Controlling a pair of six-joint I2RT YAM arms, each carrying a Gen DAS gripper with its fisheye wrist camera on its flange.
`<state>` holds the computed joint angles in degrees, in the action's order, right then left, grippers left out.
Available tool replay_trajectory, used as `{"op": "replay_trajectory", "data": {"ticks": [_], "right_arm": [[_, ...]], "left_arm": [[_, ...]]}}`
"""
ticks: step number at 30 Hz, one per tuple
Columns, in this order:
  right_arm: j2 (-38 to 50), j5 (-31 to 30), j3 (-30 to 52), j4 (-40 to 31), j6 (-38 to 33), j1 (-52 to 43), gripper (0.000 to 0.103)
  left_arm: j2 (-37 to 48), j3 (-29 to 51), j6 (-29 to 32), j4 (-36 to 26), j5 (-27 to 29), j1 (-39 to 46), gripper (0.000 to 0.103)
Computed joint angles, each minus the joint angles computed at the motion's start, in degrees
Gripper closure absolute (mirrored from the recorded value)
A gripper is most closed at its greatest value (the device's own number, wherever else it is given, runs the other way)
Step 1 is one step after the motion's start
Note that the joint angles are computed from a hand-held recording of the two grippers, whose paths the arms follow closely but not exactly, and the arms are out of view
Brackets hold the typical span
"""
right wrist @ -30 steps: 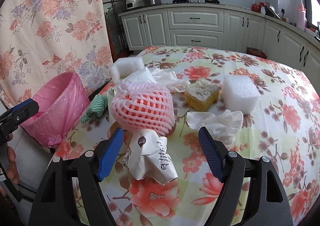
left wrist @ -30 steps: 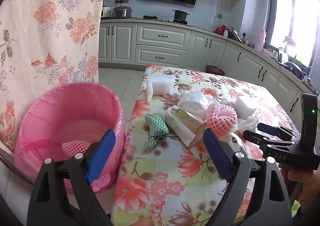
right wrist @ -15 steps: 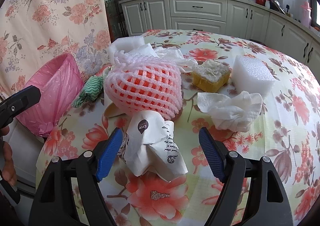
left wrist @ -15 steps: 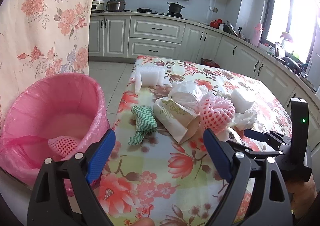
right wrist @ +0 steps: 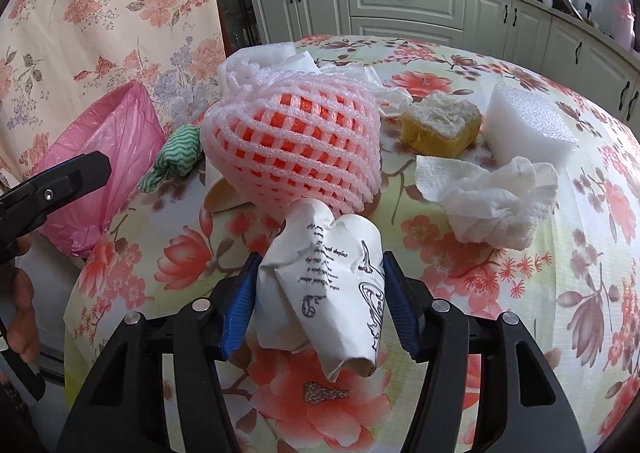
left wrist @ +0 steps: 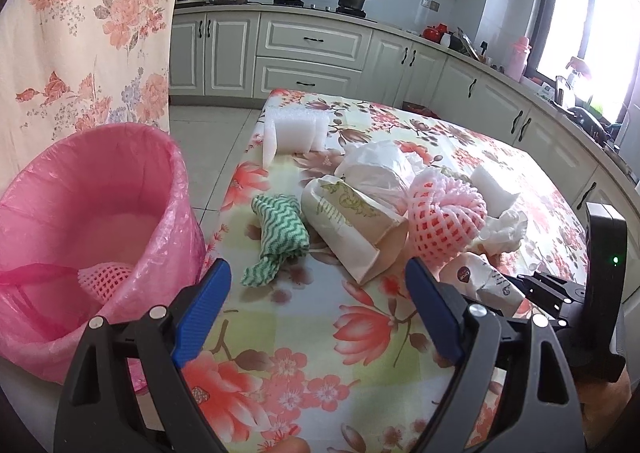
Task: Collect trash
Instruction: 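Grasp the white printed paper cup with the right gripper, then grasp the green zigzag cloth with the left gripper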
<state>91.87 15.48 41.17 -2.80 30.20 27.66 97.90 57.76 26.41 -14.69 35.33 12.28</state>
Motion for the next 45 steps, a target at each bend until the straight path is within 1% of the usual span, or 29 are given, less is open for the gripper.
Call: {"op": "replay_trajectory", "data": {"ticks": [2, 3, 4, 5, 7, 8, 13, 15, 19, 24, 27, 29, 31, 34, 45], "right_arm": [[-0.1, -0.2, -0.3, 0.3, -0.2, 0.0, 0.047], [-0.3, -0.3, -0.5, 0.6, -0.3, 0.0, 0.047], [-0.4, -0.4, -0.7, 0.9, -0.3, -0.1, 0.047], [-0.5, -0.5, -0.9, 1.1, -0.3, -0.1, 0.047], [-1.0, -0.6, -1.3, 1.1, -0.3, -0.2, 0.047], [-1.4, -0.6, -1.6, 1.2, -0.3, -0.2, 0.047], [-5.1, 0.1, -2.6, 0.3, -0.3, -0.3, 0.047], [-6.7, 0.4, -2.9, -0.2, -0.3, -0.5, 0.047], [-9.6, 1.3, -3.2, -1.1, -0.2, -0.9, 0.047], [-12.6, 2.3, -3.8, -2.1, -0.3, -1.5, 0.047], [-13.6, 2.4, -4.0, -2.3, -0.4, -1.9, 0.047], [-14.0, 2.3, -4.1, -2.5, -0.5, -2.1, 0.047], [-14.0, 2.2, -4.1, -2.4, -0.6, -2.2, 0.047], [-14.1, 2.2, -4.2, -2.4, -0.6, -2.3, 0.047], [-15.9, 3.3, -4.2, -3.3, -0.5, -2.0, 0.047]], "left_arm": [[0.8, 0.6, -0.7, 0.5, -1.1, -0.6, 0.019], [1.1, 0.9, -0.9, 0.7, -1.6, -0.9, 0.021], [1.3, 1.3, -1.2, 0.9, -2.1, -1.3, 0.027], [1.4, 1.5, -1.7, 1.6, -3.1, -1.9, 0.03], [1.9, 2.0, -2.4, 2.6, -5.2, -3.1, 0.033], [2.2, 2.4, -2.7, 2.7, -6.1, -3.6, 0.036], [4.4, 4.2, -4.5, 3.3, -10.5, -5.9, 0.046], [5.3, 4.9, -5.0, 3.5, -12.3, -6.7, 0.046], [7.0, 5.9, -5.3, 3.5, -15.2, -8.2, 0.051], [9.6, 7.4, -6.1, 3.4, -18.7, -9.8, 0.053], [11.2, 8.4, -6.5, 3.3, -20.1, -10.5, 0.061], [12.1, 9.1, -6.6, 3.1, -20.8, -10.7, 0.071], [12.5, 9.5, -6.6, 3.0, -20.3, -10.4, 0.072], [12.5, 9.8, -6.7, 2.4, -18.9, -9.8, 0.076], [5.4, 5.5, -6.3, 1.7, -13.2, -6.7, 0.076]]}}
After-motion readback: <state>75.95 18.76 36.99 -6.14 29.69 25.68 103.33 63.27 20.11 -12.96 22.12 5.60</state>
